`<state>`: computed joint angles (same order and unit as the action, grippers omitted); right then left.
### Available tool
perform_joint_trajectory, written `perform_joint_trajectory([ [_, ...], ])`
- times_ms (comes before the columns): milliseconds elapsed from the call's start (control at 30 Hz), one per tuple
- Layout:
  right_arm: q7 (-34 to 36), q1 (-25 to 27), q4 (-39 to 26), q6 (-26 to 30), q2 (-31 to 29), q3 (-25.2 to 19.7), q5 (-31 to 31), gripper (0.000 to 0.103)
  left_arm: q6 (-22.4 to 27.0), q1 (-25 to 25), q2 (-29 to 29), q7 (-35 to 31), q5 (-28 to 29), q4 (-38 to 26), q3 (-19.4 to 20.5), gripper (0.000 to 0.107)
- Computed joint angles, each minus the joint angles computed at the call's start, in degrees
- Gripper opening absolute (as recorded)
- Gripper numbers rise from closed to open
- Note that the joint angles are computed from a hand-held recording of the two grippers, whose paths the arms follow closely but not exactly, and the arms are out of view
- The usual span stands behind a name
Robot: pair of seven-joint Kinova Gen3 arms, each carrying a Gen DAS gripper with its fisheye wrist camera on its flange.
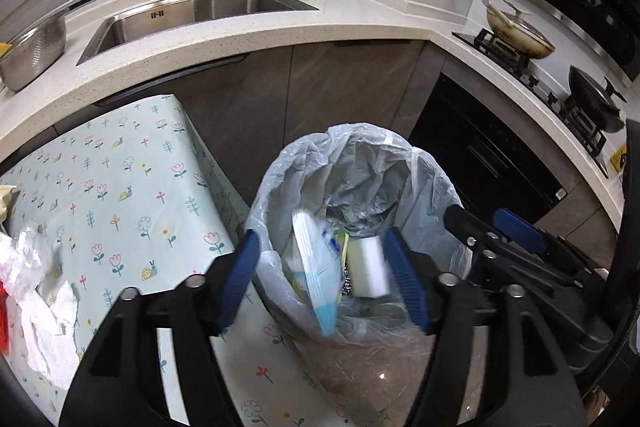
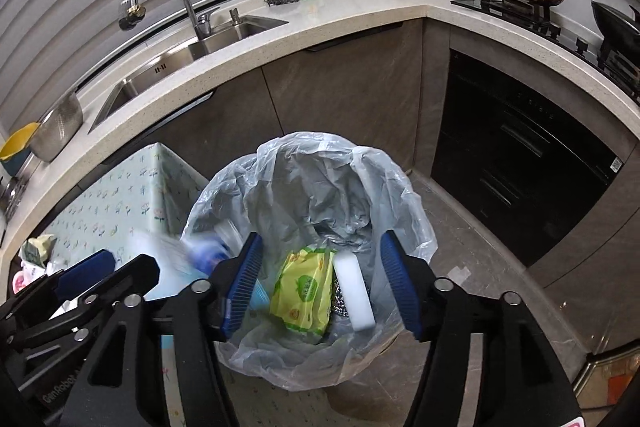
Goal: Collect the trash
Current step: 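Carry both items over the trash bin and open both tools to drop them, then move both tools back toward the remaining trash on the table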
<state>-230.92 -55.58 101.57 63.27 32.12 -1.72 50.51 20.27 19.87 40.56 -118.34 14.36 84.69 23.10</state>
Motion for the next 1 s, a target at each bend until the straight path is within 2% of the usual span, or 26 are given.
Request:
perform_joint_trajectory([
  [333,2.4,-1.9,-3.8,5.8,0.0,-0.7,-0.4,0.064,-2.4,-3.8,-2.7,-0.6,1.2,3.5,1.3,0.069],
  [500,8.2,-3.3,-9.9,11.0,1.8,-1.0,-1.2,0.065,-4.7,-6.4,-5.3,-0.7,1.4,7.1,1.7,0.069],
  [600,12.1,-4.5,-14.3,14.1,3.5,-0.7,-1.7,0.071,-7.2,-8.0,-7.5,-0.4,0.9,10.2,1.4,0.070],
  [667,14.7,-5.3,-17.2,15.5,4.8,-0.5,-1.8,0.072,-8.0,-10.0,-8.5,-0.4,0.6,11.8,2.0,0.071],
  [933,20.2,-7.7,-25.6,14.4,8.6,1.3,-2.4,0.073,-7.2,-17.9,-10.8,-1.3,1.3,15.4,3.5,0.072],
  [1000,21.9,-8.2,-28.3,13.8,10.0,1.8,-2.8,0.073,-7.6,-18.5,-11.7,-1.1,1.3,16.5,1.9,0.078],
])
